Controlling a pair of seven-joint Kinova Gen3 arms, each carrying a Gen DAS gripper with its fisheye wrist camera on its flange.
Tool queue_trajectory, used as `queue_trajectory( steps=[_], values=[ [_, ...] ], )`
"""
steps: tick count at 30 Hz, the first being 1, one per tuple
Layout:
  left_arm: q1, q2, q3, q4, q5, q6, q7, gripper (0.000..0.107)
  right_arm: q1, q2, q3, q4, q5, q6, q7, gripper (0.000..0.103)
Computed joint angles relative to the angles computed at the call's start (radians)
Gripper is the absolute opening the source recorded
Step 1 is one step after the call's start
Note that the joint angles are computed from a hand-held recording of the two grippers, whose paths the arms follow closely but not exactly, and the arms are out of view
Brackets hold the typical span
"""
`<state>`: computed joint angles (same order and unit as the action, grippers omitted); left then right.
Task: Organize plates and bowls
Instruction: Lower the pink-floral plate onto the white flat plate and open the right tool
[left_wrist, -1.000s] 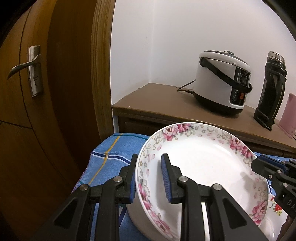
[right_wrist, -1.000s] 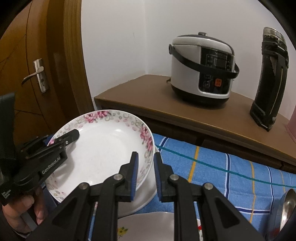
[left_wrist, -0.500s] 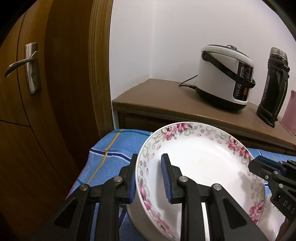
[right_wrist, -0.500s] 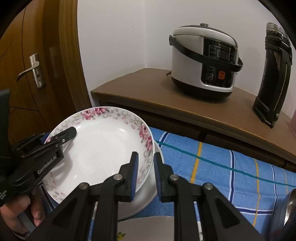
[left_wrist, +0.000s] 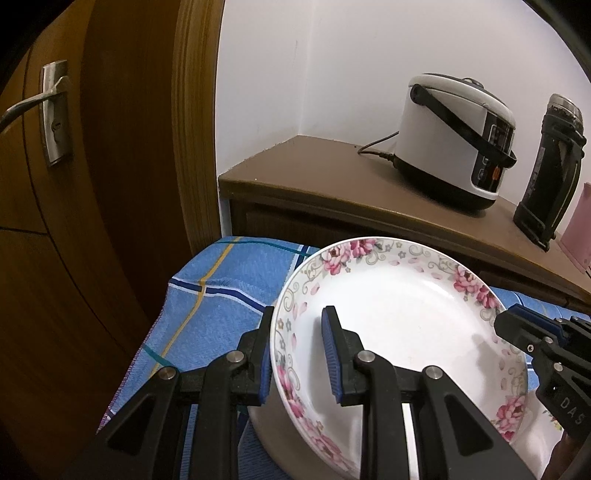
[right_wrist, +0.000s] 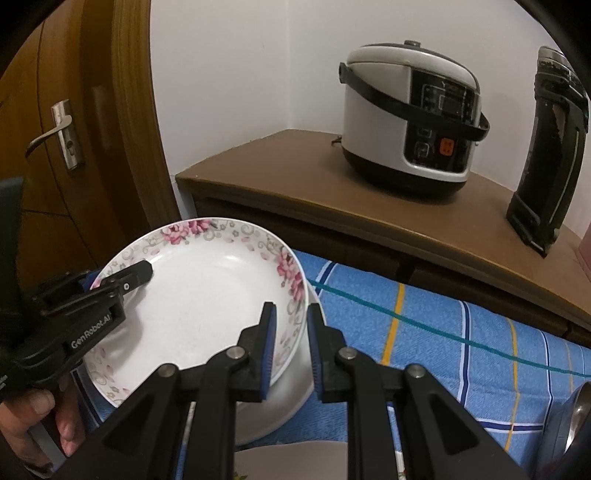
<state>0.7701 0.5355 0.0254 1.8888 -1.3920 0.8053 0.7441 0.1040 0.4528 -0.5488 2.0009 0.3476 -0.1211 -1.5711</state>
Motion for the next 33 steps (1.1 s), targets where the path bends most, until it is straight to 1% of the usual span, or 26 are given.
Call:
queue_trajectory(
  steps=[9, 16, 24, 33],
  values=[
    [-0.019, -0.007, -0.002, 0.005, 0.007, -0.041, -0.007, 0.027, -0.042, -0.006, 0.04, -0.006, -0.022, 0.007, 0.013, 0.017],
    [-0.027, -0.009, -0.008, 0.004, 0.01, -0.07, -0.025, 0.027, -0.089, -0.009, 0.085, -0.02, -0.058, 0.032, 0.032, 0.017],
    [-0.026, -0.013, -0.014, 0.013, 0.002, -0.09, -0.02, 0.027, -0.086, -0.003, 0.081, -0.028, -0.095, 0.046, 0.068, 0.017],
    [-0.032, -0.017, -0.015, 0.018, -0.003, -0.11, -0.026, 0.027, -0.111, 0.003, 0.104, -0.044, -0.137, 0.064, 0.101, 0.017]
  ],
)
